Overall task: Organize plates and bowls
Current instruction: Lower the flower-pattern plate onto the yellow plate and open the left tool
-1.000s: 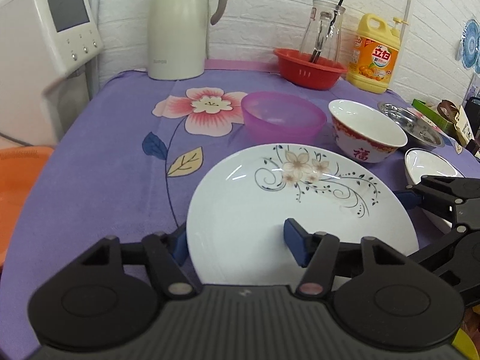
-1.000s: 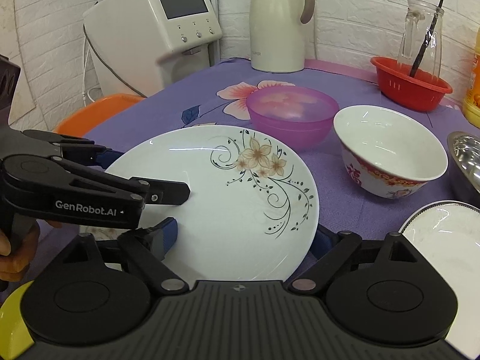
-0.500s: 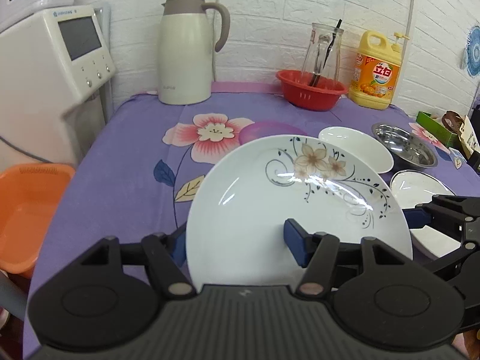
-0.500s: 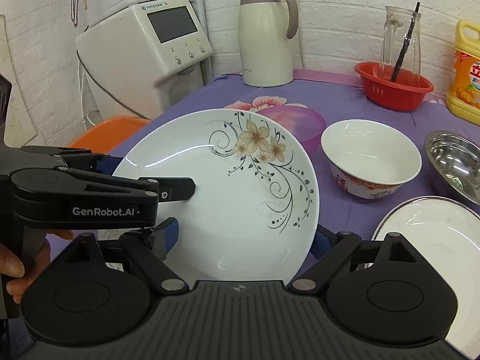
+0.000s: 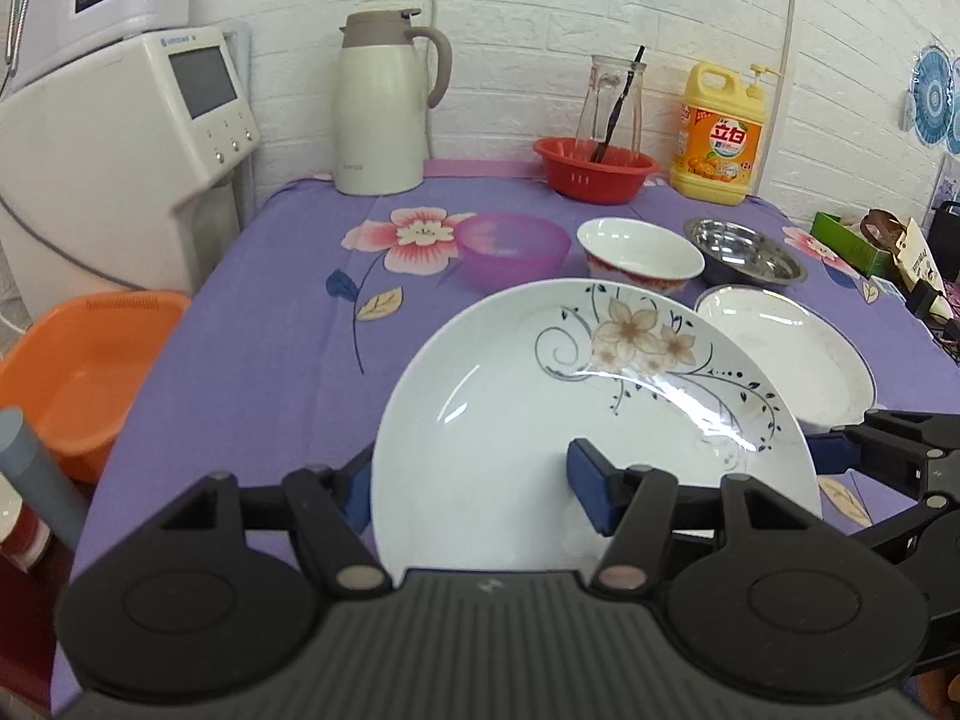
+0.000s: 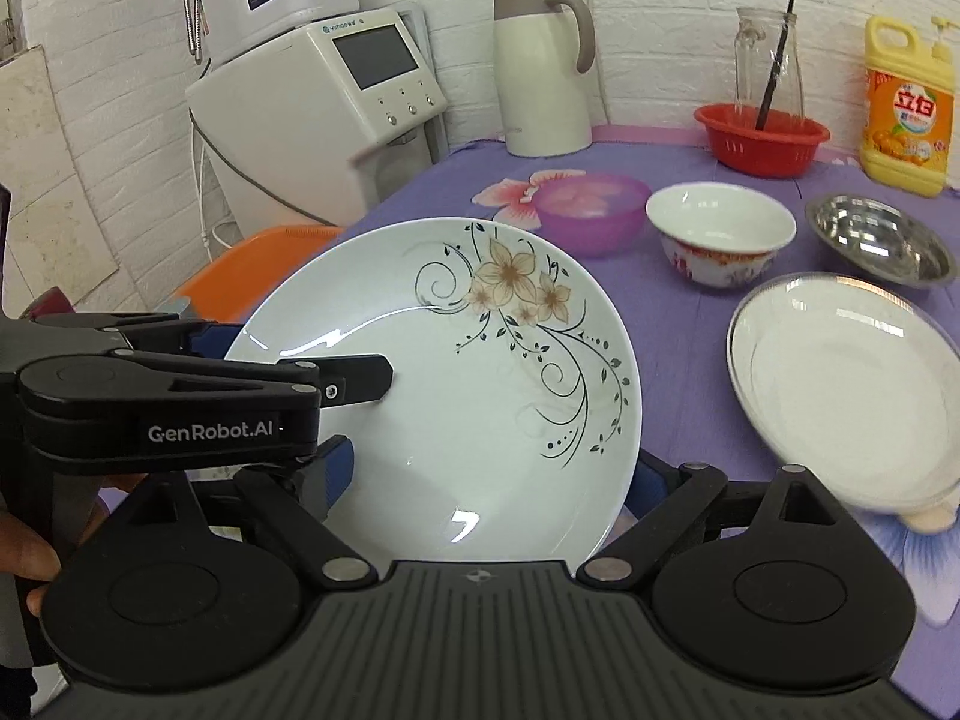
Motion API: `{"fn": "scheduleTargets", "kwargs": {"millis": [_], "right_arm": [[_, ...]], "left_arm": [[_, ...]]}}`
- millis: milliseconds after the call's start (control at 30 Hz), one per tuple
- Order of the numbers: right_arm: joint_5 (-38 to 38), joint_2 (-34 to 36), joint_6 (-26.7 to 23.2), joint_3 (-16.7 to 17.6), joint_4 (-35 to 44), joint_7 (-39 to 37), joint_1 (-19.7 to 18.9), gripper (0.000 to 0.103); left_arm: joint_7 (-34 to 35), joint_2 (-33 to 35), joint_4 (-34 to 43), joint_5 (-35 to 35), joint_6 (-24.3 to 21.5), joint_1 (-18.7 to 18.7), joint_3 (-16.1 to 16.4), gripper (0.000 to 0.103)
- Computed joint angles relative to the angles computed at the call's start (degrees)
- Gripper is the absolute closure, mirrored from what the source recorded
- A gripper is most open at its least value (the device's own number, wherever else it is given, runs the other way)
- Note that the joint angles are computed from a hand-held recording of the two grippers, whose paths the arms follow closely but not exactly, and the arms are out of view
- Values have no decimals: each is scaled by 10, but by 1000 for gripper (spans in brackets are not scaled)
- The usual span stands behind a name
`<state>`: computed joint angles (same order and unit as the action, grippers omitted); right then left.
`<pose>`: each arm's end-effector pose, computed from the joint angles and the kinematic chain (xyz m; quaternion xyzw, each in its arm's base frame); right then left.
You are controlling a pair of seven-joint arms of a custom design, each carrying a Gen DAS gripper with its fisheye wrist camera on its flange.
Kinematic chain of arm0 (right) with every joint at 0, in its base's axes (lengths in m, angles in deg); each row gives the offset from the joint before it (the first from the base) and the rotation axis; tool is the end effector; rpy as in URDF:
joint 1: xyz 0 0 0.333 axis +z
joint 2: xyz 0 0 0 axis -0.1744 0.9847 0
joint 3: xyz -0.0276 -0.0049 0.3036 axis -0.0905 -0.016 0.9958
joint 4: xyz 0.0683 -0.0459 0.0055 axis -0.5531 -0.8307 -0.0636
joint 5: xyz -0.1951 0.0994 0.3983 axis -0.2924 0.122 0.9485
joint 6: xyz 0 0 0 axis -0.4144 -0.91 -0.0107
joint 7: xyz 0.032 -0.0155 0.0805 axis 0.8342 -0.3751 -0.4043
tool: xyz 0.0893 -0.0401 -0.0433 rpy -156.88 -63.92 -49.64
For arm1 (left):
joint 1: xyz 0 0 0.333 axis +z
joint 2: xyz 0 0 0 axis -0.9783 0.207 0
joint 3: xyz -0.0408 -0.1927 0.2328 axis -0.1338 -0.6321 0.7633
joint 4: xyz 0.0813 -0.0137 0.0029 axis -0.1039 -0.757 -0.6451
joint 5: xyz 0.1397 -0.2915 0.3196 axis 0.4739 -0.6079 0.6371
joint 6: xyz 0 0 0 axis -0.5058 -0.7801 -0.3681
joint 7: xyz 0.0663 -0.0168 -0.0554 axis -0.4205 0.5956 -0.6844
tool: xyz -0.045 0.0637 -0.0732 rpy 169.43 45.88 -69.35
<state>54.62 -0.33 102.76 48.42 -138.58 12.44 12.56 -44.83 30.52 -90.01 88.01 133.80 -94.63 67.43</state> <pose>0.5510 0.2598 0.4462 -0.8300 0.3399 -0.0532 0.4390 0.4786 -0.3458 0.4521 -0.7272 0.5229 -0.2837 0.3424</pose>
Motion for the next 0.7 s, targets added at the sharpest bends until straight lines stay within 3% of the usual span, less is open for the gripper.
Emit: {"fn": "scheduleTargets", "kwargs": {"millis": [167,267,400,567,700], "right_arm": [[28,-57,22,-4,-78,-22,12,0],[50,-74,55,-7,-102,-59,28,0],[75,-73,73,-15,-106,-105,42,0],[71,-66,61,-21,-101,-92,36,0],[124,-71,76,-26,-102,-124,35,0]], "left_arm": [[-28,-15,-27,-11,-27,-21,-20,42],[-51,-23,-45,-17,-8,-24,-18,42],[-82,-29,-60,-7,11,-21,-22,39],[-81,-26,-50,37,-33,-27,-37,29],[-99,-32,-50,51,-37,-31,-34,25]]}}
